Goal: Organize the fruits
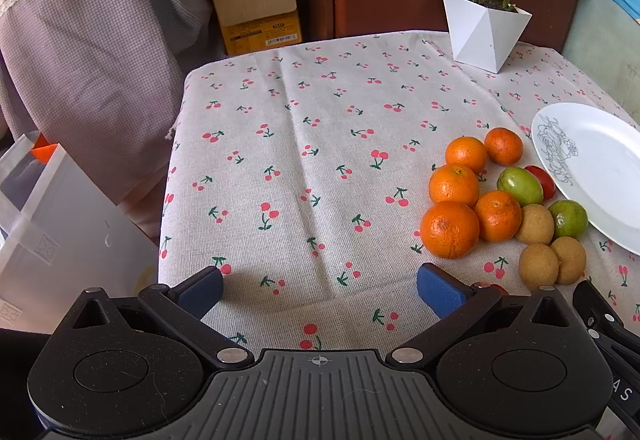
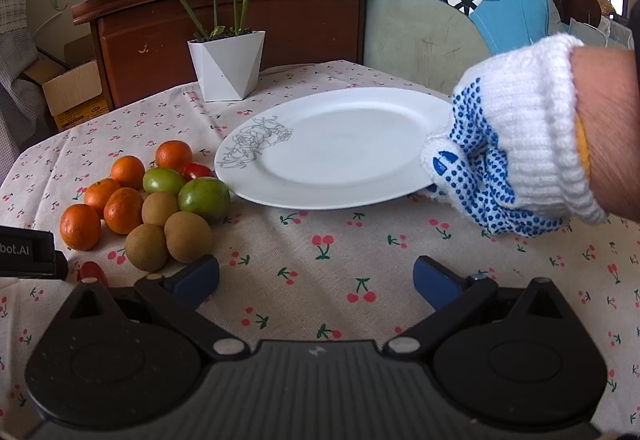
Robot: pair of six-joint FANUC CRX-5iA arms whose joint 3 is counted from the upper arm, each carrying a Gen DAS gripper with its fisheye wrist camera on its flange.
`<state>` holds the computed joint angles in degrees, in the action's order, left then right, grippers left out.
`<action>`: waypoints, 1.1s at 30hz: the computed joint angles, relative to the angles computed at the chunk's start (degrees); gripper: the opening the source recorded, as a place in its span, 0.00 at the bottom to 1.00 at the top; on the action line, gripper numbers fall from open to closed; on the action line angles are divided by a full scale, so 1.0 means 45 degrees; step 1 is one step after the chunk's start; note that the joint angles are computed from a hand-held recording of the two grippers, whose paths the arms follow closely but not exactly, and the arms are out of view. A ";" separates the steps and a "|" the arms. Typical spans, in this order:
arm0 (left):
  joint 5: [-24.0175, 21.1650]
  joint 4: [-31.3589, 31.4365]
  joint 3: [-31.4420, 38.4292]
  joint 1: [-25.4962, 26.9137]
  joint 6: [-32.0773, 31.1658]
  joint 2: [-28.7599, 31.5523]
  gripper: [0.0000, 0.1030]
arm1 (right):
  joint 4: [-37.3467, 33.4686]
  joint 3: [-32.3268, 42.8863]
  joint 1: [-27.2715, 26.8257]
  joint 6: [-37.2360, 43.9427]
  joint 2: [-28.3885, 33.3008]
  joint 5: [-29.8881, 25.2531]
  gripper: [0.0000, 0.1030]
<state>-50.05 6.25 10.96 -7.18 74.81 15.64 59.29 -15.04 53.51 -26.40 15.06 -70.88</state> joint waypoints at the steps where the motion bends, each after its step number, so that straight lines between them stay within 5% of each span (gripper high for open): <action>1: 0.0033 -0.0004 -0.0028 -0.0003 0.0015 -0.0016 1.00 | -0.0005 -0.0003 0.0011 -0.0003 -0.0007 -0.0010 0.99; 33: 0.0828 -0.0466 -0.0553 -0.0194 0.0313 -0.0384 1.00 | -0.0037 0.0062 -0.0009 0.0057 0.0017 -0.0018 0.99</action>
